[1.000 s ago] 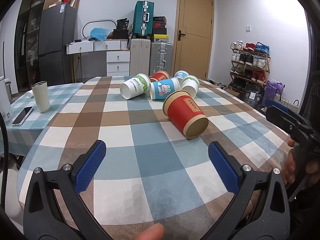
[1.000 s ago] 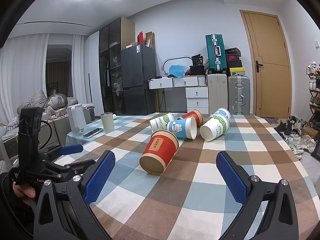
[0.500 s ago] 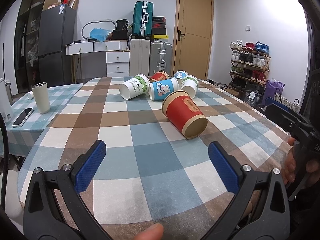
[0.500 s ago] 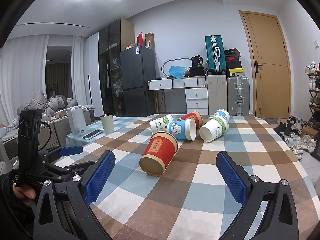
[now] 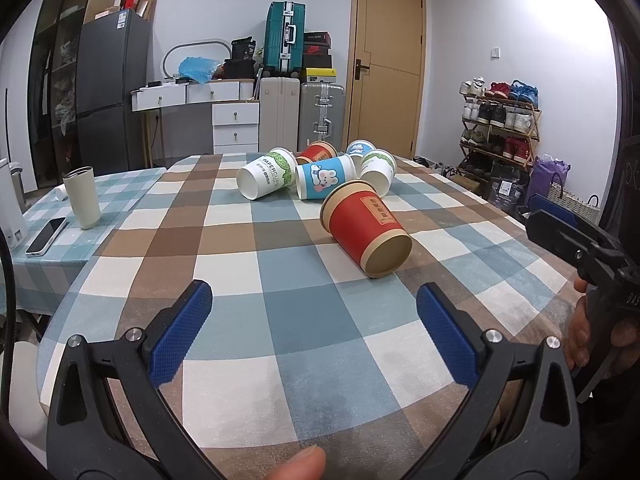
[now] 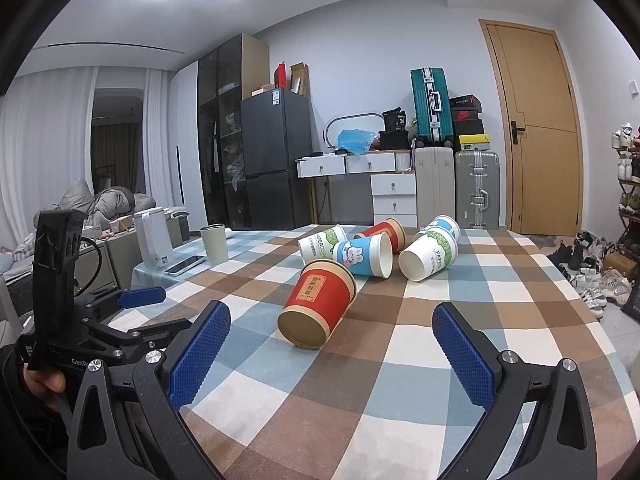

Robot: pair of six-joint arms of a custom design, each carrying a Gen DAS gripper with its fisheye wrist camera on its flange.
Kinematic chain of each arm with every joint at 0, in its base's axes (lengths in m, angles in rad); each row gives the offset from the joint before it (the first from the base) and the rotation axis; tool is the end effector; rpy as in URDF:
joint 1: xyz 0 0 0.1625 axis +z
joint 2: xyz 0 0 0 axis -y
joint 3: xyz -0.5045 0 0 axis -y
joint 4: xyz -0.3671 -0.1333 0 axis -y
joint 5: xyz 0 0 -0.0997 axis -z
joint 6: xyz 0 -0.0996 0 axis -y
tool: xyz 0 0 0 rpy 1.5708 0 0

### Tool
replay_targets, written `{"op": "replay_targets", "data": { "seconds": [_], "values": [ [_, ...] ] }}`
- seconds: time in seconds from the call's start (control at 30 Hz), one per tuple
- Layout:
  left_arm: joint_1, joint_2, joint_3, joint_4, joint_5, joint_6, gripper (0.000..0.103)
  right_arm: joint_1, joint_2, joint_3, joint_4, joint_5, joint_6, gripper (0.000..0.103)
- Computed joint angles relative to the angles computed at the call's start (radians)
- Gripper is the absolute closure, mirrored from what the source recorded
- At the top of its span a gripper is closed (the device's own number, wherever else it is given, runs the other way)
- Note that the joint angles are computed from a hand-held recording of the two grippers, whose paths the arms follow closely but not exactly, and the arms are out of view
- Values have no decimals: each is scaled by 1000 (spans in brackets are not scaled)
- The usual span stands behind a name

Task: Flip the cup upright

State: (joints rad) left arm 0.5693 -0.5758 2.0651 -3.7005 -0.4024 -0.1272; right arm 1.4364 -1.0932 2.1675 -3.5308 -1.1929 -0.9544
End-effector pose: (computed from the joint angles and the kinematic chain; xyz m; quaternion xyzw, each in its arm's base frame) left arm -0.3473 -0.4893 0.0996 0.1779 0.7908 -0.5018 0.3019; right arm 0.0960 -0.5594 0.3064 0.4276 -0.7818 0.4479 0.0728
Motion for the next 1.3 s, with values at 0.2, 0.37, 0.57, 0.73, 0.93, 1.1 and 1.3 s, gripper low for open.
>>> {"op": "replay_targets", "data": {
  "seconds": [0.2,0.37,0.57,0.73,0.93,1.1,1.3],
  "values": [
    [0,-9,-17,106,6,-75,1,2,-1,-4,7,-26,6,0],
    [13,-20,-64,220,8,-142,1,8,-1,-16,16,-60,18,0],
    [36,-27,-121,351,-3,-203,1,15,-2,-37,23,-99,41,0],
    [59,-6,-195,424,3,-203,1,24,8,-57,10,-146,65,0],
    [86,17,-284,507,-24,-224,1,21,7,-76,23,-154,90,0],
    [105,39,-352,596,-35,-242,1,20,8,-82,27,-152,91,0],
    [130,54,-417,655,-69,-259,1,20,6,-78,22,-153,91,0]
  ]
}}
